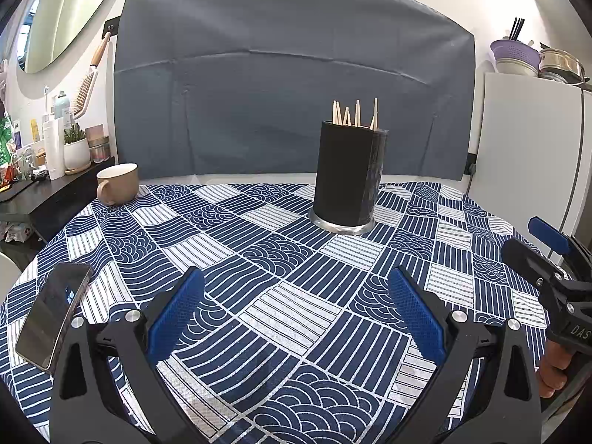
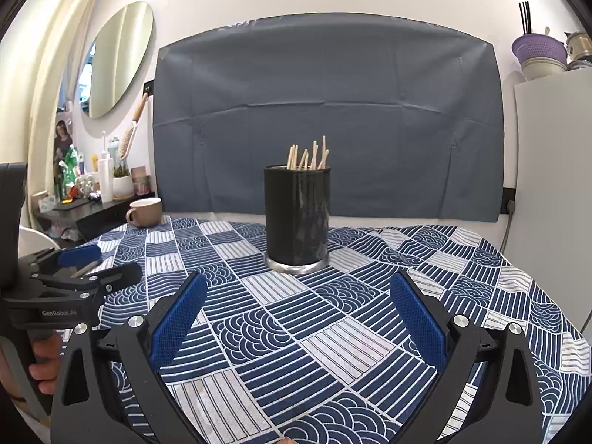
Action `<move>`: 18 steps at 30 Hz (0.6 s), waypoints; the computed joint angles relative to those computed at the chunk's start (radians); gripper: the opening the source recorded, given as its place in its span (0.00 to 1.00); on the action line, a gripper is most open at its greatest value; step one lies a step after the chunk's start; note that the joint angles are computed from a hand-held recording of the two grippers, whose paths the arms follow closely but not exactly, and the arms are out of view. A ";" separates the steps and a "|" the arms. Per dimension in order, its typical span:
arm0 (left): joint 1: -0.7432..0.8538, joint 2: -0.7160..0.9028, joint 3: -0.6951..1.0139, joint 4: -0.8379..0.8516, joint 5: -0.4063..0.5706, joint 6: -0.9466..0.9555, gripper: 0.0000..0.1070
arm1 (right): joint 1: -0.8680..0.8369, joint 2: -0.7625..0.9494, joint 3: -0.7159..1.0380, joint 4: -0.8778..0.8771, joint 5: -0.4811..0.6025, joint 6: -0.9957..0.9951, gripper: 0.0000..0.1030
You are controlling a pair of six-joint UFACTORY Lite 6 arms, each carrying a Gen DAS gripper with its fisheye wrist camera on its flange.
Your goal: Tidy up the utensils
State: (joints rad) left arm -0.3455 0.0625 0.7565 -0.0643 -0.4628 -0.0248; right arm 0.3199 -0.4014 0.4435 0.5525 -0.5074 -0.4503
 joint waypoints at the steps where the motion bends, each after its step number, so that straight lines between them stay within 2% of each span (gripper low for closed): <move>1: 0.001 0.000 0.001 0.005 0.000 -0.002 0.91 | 0.000 -0.001 0.000 -0.001 0.001 0.000 0.92; 18: -0.006 -0.001 -0.003 -0.049 -0.008 0.037 0.91 | -0.004 -0.001 0.000 -0.010 0.002 0.006 0.92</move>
State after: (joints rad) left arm -0.3513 0.0613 0.7530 -0.1134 -0.4712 0.0126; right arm 0.3162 -0.4020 0.4433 0.5430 -0.5058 -0.4439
